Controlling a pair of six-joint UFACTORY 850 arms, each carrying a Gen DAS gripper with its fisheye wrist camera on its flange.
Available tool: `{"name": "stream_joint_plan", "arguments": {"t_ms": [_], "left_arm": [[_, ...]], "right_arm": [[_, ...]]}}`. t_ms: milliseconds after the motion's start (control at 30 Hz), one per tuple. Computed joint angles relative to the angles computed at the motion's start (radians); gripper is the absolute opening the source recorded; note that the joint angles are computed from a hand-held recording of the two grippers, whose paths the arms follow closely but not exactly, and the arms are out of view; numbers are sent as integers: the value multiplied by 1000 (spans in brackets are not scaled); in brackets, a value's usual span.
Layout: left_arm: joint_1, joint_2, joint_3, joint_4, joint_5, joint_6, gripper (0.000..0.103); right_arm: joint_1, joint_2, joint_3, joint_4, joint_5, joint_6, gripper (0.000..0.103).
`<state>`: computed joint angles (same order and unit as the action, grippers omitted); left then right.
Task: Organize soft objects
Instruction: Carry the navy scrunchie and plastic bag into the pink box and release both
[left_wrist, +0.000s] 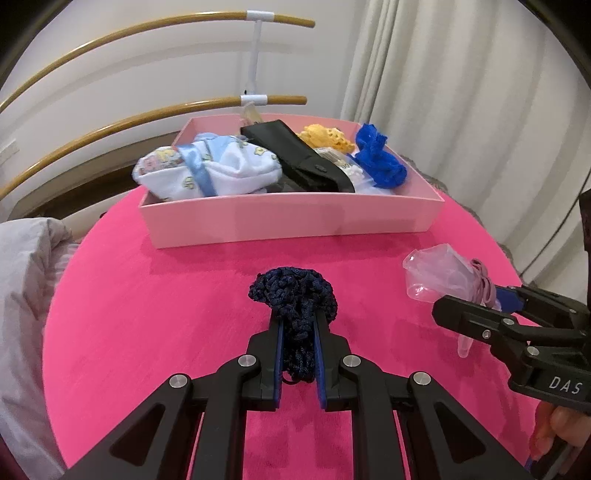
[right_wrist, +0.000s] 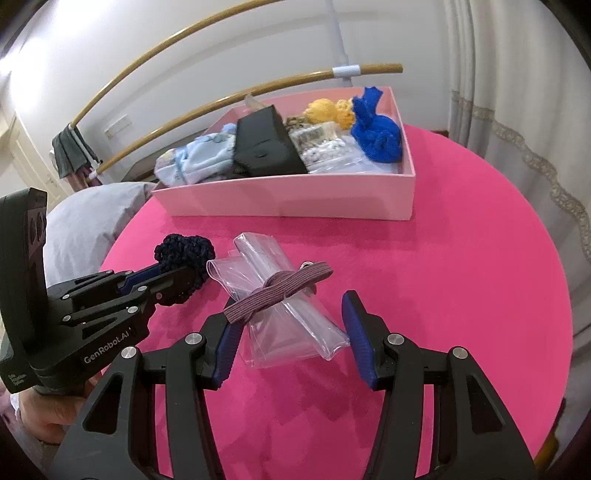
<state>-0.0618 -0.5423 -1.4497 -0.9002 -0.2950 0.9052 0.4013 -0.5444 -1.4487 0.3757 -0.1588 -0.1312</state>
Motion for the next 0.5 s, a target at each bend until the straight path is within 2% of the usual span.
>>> {"name": "stream_joint_plan", "arguments": {"t_ms": [233, 433, 500], "left_arm": [[22, 121, 123, -117, 32, 129, 11], [36, 190, 169, -197, 38, 217, 11], [41, 205, 172, -222, 36, 244, 11]], "right_arm": [[36, 47, 39, -172, 22, 173, 50], [58, 89, 50, -378, 44, 365, 50], [64, 100, 45, -504, 49, 482, 50]]}}
